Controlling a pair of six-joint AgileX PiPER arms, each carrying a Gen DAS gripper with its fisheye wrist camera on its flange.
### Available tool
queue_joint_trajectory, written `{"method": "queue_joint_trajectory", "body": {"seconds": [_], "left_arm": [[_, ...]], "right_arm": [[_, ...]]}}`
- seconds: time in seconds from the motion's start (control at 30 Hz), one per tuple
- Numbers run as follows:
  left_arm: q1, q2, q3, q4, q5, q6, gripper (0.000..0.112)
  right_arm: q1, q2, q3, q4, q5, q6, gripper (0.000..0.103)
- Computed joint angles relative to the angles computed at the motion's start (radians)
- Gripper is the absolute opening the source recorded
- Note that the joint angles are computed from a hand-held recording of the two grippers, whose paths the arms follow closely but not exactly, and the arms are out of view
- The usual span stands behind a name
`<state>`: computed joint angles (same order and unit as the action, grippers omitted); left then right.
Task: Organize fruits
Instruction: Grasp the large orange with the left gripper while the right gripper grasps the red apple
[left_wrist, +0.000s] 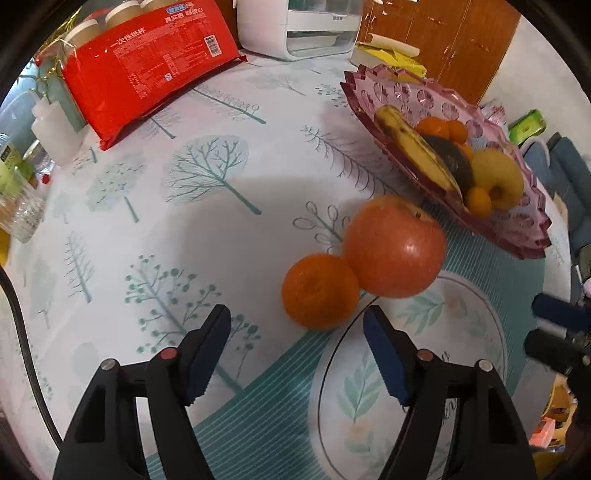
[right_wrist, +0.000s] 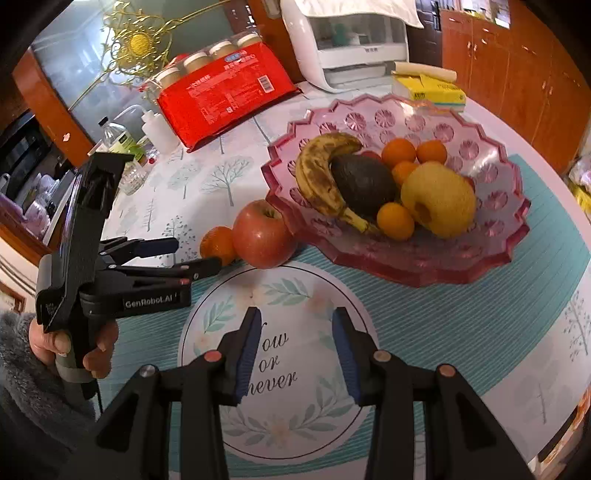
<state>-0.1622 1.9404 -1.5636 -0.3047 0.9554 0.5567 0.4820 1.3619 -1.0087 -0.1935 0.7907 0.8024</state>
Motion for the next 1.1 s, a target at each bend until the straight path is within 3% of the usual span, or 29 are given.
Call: {"method": "queue_joint_trajectory", "body": {"seconds": [0.23,0.53,0.8,0.97,1.03,1.1], "left_arm": [[-0.013,0.055,-0.036,-0.052,0.02,0.067,0.048],[0.013,0.065,-0.022,-0.109,-0.015,0.116,0.043],[0.046,-0.042,0.117,-0.04,-0.089,0.102,0.043],[0.121,-0.111,0.2,-0.076,-0.086,0.134,0.043],[0.152,-0.138,0.234,-0.093,-0.085,0.149,0.043],[0.174,-0.153,0.257,-0.107,-0.082,0.145,0.043]], "right_arm": [[0.014,0.025,0.006,-0.017,-0.033,0.057,0.04],[-0.011,0.049,0.019,0.003,-0.107,0.079,0.04],[-0.024,0.122,0.036,0.039,-0.314,0.126,0.041],[0.004,0.172,0.055,-0.194,-0.439,0.429,0.049],[0.012,0.2,0.042,-0.295,-0.442,0.55,0.052],[0.032,0.241,0.003,-0.408,-0.388,0.675,0.056]]}}
